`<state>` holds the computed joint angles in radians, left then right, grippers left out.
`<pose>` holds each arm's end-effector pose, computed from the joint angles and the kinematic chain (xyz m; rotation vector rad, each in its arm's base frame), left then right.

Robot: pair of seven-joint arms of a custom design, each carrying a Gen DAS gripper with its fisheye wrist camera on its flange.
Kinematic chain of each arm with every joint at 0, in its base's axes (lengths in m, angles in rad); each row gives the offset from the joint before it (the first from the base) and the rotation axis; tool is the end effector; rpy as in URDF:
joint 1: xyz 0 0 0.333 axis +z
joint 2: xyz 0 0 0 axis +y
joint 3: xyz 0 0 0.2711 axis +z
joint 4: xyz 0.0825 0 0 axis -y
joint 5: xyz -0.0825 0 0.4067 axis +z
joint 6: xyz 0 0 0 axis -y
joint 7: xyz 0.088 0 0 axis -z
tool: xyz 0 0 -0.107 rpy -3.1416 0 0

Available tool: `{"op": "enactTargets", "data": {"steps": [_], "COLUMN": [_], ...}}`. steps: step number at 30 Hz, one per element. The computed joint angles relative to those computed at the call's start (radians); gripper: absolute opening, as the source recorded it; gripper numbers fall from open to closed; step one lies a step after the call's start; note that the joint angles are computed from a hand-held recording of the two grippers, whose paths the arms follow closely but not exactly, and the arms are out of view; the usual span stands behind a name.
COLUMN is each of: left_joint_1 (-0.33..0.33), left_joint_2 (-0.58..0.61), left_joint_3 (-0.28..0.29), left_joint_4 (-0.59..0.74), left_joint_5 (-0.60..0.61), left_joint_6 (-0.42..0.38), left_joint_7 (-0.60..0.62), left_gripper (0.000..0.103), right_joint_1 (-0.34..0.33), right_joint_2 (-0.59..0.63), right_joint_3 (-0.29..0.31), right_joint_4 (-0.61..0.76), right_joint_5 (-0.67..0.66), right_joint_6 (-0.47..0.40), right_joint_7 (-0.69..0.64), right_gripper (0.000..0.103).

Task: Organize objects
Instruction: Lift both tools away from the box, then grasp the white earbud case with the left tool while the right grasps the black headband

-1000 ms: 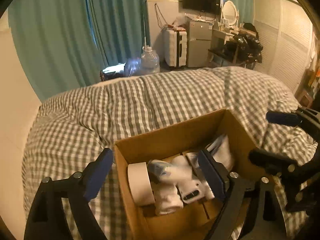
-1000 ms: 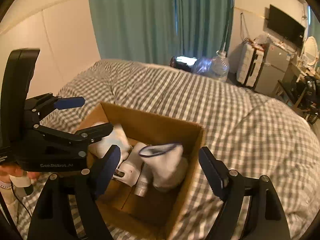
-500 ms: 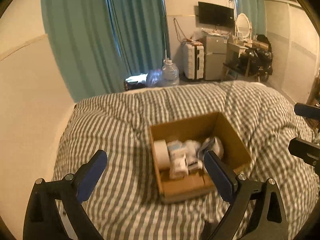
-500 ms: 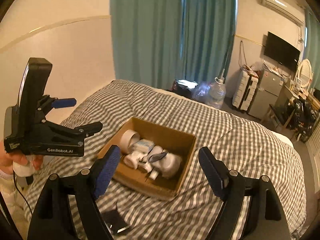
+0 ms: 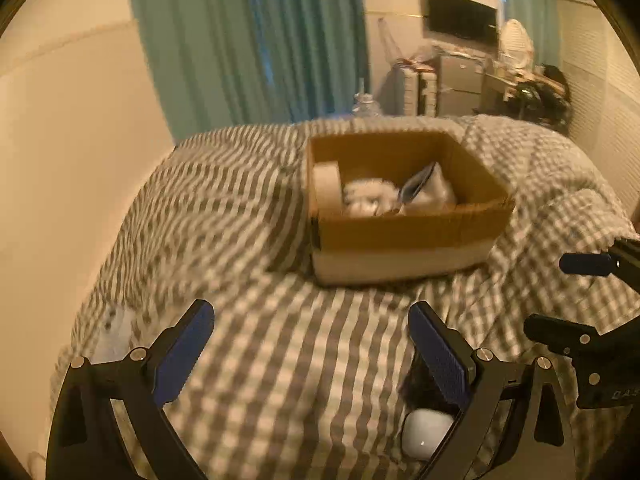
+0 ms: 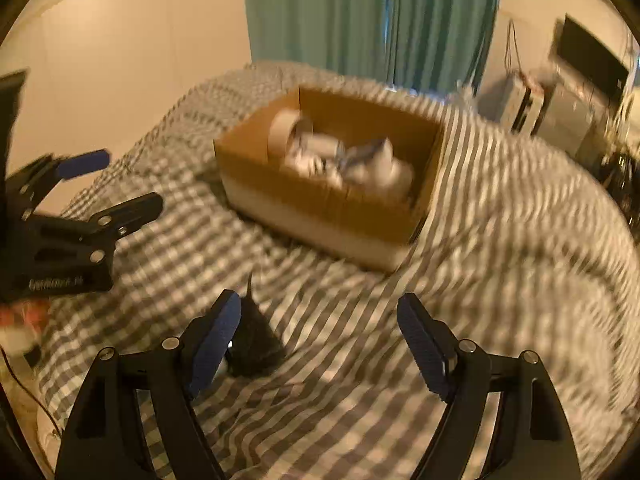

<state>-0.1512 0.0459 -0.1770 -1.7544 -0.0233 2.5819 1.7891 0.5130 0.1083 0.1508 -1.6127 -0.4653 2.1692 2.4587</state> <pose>0.6136 -0.2063 0.5743 -1.2568 2.1888 -0.7993 0.5267 0.3845 0.5606 -1.8208 1.9180 -0.5797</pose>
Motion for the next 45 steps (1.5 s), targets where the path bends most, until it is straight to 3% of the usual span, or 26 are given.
{"op": "enactTargets", "data": {"steps": [3,12,15,17,18,19,20,22,26,31,34,37,41,45], "left_joint_1": [0.002,0.006,0.009,0.007,0.005,0.003,0.001,-0.002,-0.014,-0.039,-0.050,-0.059,-0.058,-0.058], "left_joint_2": [0.020,0.064,0.063,0.060,0.057,0.055,0.052,0.044,0.016,-0.022,-0.037,-0.033,-0.004,-0.025], "left_joint_3": [0.003,0.003,0.005,0.005,0.005,0.004,0.003,-0.002,-0.017,-0.031,-0.037,-0.040,-0.036,-0.035], "left_joint_4": [0.013,0.058,0.049,0.044,0.040,0.037,0.034,0.025,-0.011,-0.076,-0.104,-0.114,-0.071,-0.089], "left_joint_5": [-0.005,-0.051,-0.061,-0.055,-0.047,-0.041,-0.037,-0.037,-0.068,-0.067,-0.068,-0.041,-0.105,-0.124], "left_joint_6": [-0.074,-0.156,-0.157,-0.154,-0.152,-0.152,-0.154,-0.159,-0.193,-0.208,-0.222,-0.247,-0.351,-0.350], "left_joint_7": [0.013,0.045,0.051,0.051,0.049,0.050,0.053,0.070,0.141,0.195,0.230,0.247,0.285,0.298], "left_gripper": [0.100,0.100,0.100,0.100,0.100,0.100,0.100,0.100,0.100,0.100,0.096,0.082,0.053,0.051], "right_joint_1": [-0.012,-0.037,-0.051,-0.040,-0.030,-0.019,-0.004,0.010,0.034,0.014,-0.005,-0.015,-0.021,-0.022], "right_joint_2": [0.027,0.138,0.163,0.162,0.154,0.136,0.110,0.054,-0.011,-0.067,-0.103,-0.121,-0.143,-0.160], "right_joint_3": [0.004,0.010,0.014,0.006,0.000,-0.007,-0.018,-0.027,-0.019,0.004,0.008,0.017,0.029,0.039], "right_joint_4": [-0.017,0.055,0.064,0.063,0.057,0.040,0.021,-0.030,-0.054,-0.114,-0.171,-0.197,-0.225,-0.248], "right_joint_5": [0.087,0.311,0.395,0.377,0.350,0.316,0.256,0.164,-0.054,-0.110,-0.086,-0.086,-0.096,-0.102], "right_joint_6": [0.053,0.066,0.069,0.063,0.064,0.076,0.079,0.098,-0.023,-0.040,0.004,0.027,0.043,0.054], "right_joint_7": [-0.065,-0.243,-0.286,-0.275,-0.256,-0.229,-0.176,-0.083,0.073,0.148,0.166,0.183,0.206,0.233], "right_gripper": [0.080,0.080,0.049,0.046,0.036,0.010,0.008,0.007,0.007,0.007,0.007,0.007,0.007,0.007]}}
